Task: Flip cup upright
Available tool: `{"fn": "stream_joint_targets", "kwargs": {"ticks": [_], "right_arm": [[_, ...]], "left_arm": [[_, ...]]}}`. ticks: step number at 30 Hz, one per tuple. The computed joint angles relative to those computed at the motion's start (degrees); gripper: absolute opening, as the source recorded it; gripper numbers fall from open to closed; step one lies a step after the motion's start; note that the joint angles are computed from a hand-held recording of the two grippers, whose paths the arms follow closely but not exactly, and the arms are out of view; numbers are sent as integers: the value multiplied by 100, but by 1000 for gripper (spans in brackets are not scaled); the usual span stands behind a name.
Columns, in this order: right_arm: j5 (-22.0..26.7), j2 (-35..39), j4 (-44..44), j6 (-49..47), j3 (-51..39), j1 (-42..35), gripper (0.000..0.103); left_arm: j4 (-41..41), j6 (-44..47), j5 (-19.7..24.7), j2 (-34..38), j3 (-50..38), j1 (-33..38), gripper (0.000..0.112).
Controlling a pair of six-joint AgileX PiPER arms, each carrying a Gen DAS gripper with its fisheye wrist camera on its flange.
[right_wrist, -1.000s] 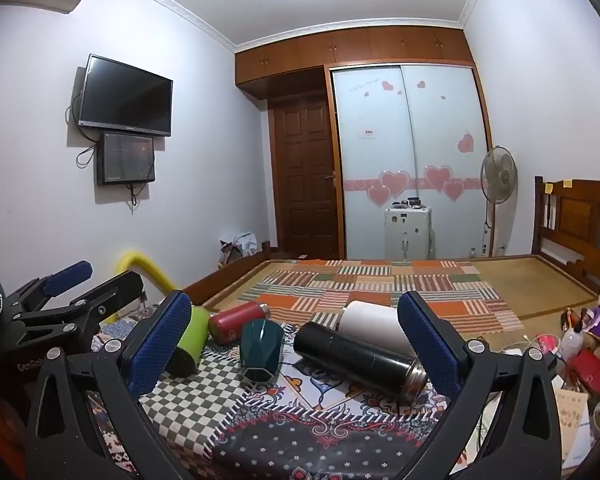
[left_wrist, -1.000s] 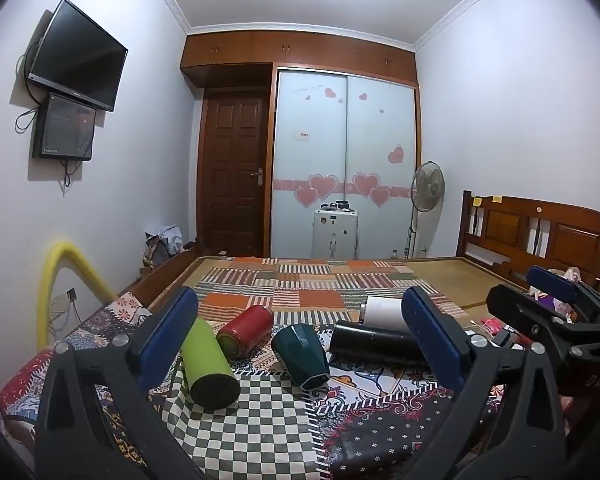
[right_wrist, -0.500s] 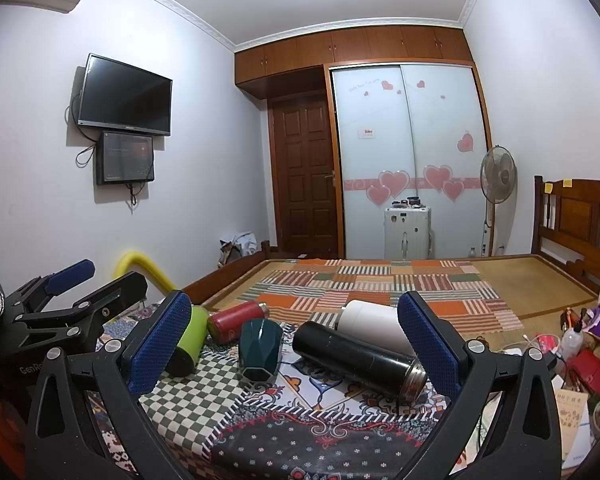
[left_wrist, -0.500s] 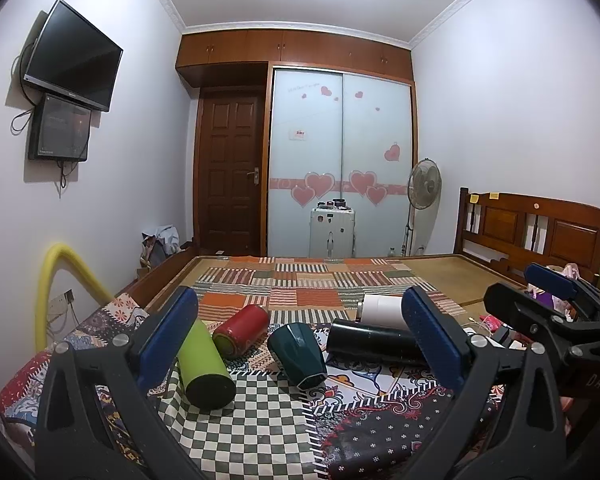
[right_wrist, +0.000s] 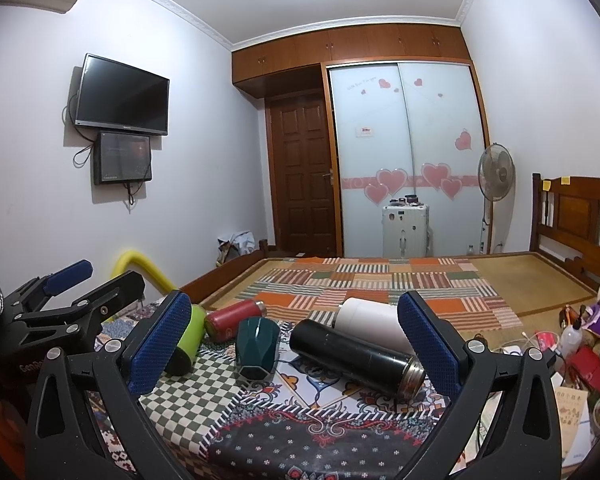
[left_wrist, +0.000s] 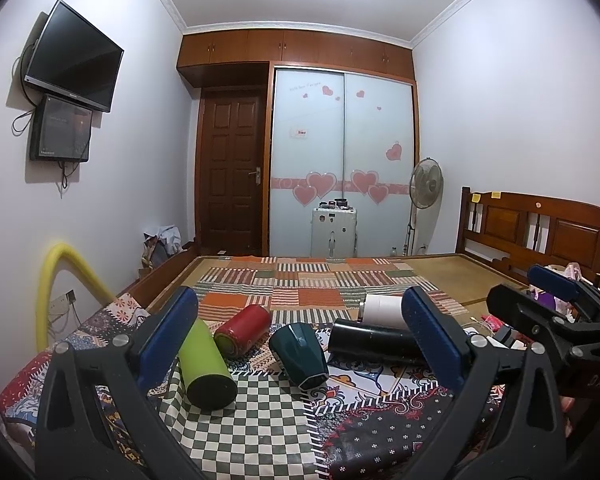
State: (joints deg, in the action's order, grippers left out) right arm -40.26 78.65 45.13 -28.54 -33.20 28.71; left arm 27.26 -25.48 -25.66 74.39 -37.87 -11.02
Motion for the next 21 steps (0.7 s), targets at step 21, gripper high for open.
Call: {"fn": "stream_joint_targets", "kwargs": {"ticks": [21], "right_arm": [[-38,-65,72,-95,9,40,103]], "left_arm": [[-436,442,-40,-56,52,-73,103]]}}
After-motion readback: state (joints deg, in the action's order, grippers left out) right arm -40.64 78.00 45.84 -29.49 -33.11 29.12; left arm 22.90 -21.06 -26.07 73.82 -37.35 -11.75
